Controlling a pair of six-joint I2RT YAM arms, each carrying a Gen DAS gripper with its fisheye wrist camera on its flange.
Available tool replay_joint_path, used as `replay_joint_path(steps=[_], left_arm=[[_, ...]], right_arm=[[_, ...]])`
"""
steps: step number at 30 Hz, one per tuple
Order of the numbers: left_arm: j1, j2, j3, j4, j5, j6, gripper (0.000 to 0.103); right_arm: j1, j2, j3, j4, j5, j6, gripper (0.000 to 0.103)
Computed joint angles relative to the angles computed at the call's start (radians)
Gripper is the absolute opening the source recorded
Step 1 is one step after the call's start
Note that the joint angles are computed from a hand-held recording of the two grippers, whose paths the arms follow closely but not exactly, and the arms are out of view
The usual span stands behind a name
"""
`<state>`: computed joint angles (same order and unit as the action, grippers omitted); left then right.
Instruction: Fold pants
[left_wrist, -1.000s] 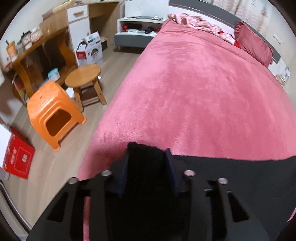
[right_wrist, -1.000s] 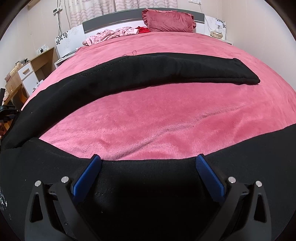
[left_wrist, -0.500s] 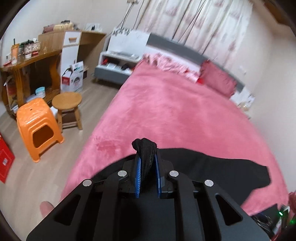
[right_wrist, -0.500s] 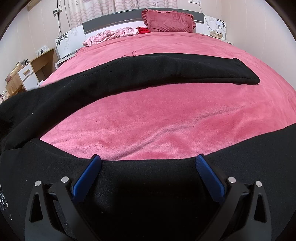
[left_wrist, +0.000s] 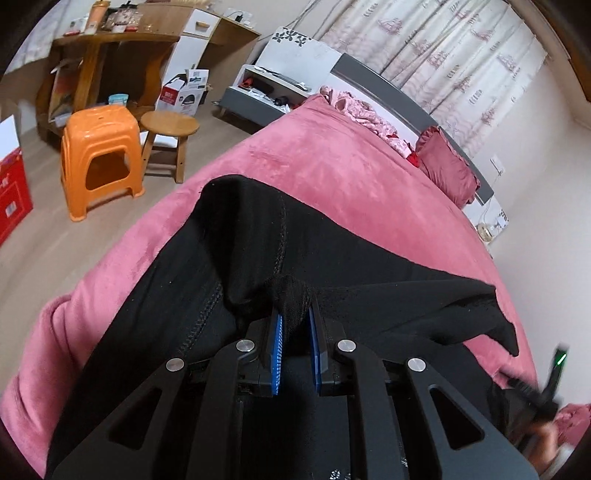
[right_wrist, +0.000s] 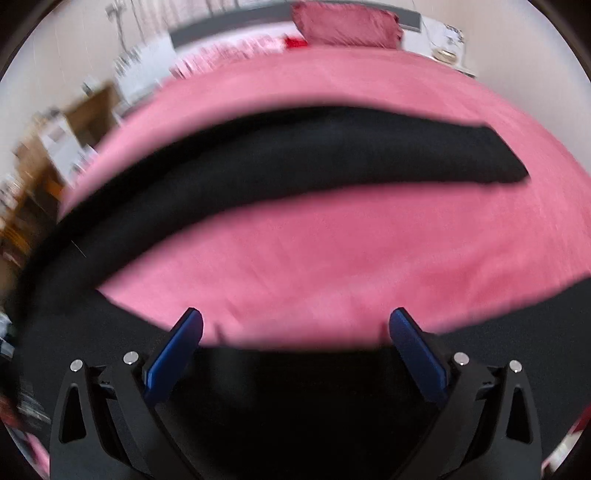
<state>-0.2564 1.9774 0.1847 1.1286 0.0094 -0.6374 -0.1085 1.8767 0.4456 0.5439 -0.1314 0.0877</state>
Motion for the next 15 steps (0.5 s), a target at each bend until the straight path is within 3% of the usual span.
replay_joint_path(steps=[2,4,7,11,13,15], left_arm=[[-0.002,0.034,0.004,0.027,0.0,0.001,0.011],[0.001,0.071,-0.001,0.068,0.009,0.001,0.011],[0.014,0.081,-0.001,0.086,0.027,0.003,0.011],[0.018,0.114,-0.007,0.13,0.035,0.006,0.011],[0.028,0.124,-0.002,0.135,0.046,0.01,0.011],[0.036,0.136,0.0,0.145,0.058,0.011,0.011]], right_arm=[[0.021,-0.094,0.086,-0.12,-0.018,0.011,0.101],[0.038,-0.091,0.251,-0.282,-0.059,0.053,0.101],[0.063,0.032,0.52,-0.503,-0.068,0.144,0.101],[0.067,0.224,0.795,-0.625,-0.046,0.33,0.1],[0.056,0.305,0.895,-0.683,-0.065,0.415,0.092],[0.043,0.396,0.996,-0.763,-0.089,0.48,0.066]])
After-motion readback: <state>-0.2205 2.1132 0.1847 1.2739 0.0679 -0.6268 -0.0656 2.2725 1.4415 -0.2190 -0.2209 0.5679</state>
